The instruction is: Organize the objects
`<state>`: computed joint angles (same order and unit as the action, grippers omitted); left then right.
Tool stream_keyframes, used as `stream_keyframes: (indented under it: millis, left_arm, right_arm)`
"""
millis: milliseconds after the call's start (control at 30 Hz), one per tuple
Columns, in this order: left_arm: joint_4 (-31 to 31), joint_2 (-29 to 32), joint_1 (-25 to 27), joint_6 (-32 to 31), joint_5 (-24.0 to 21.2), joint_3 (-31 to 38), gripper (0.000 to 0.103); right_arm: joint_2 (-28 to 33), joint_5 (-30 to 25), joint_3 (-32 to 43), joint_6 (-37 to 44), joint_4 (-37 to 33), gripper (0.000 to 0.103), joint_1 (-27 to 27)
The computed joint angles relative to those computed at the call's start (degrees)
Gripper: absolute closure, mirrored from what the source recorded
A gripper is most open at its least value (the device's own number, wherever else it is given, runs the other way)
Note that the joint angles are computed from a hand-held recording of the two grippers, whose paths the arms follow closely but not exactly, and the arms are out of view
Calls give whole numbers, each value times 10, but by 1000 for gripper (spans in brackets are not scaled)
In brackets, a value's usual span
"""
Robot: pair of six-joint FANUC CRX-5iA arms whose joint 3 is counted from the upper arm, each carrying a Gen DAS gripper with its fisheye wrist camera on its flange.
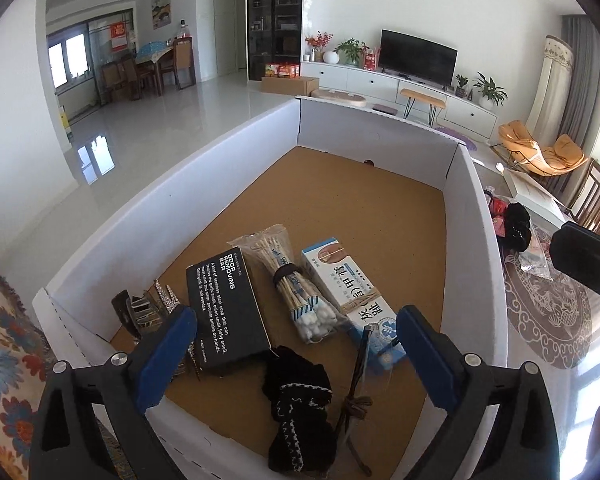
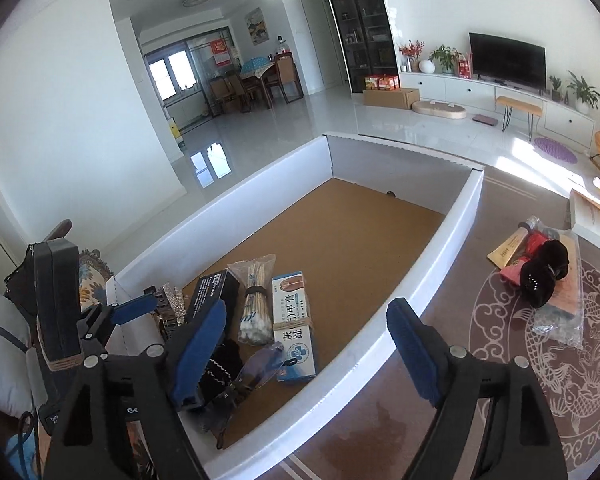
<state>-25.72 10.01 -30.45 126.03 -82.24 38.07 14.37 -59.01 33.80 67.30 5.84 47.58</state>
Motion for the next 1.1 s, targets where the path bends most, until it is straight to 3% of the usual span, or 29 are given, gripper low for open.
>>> stream_keyframes:
  millis: [133,300,400,533,633,833,1000,1100]
  left_arm:
    - [-36,-1,-44,5,18,11,1]
    - [-29,-10,-102,0,88,6,1]
    - [11,-3,-128,-25,143,8,1]
    - [134,38,-135,-103,189,11,0]
    - [168,96,-140,-134,142,47,0]
    - [100,170,-145,-145,35,114,0]
    - [44,209,-143,-167,0,169,0]
    - [80,214,-120,-184,23,162,0]
  right_arm:
    - [-84,66,-151,-51,109,6,-7]
    - [-141,35,-278,-99,181,6,-51]
    - [-176,16,-343,-129,193,6,-86]
    - [-207,-6,-404,-158,218,6,-114]
    - [-222,-18,-432,-174,226,6,-121]
    - [-228,-23,-435,-180,191,0,-139]
    - [-221,-27,-422,-184,173,0,-145]
    - [-219,-26,-421,-185,173,0,-145]
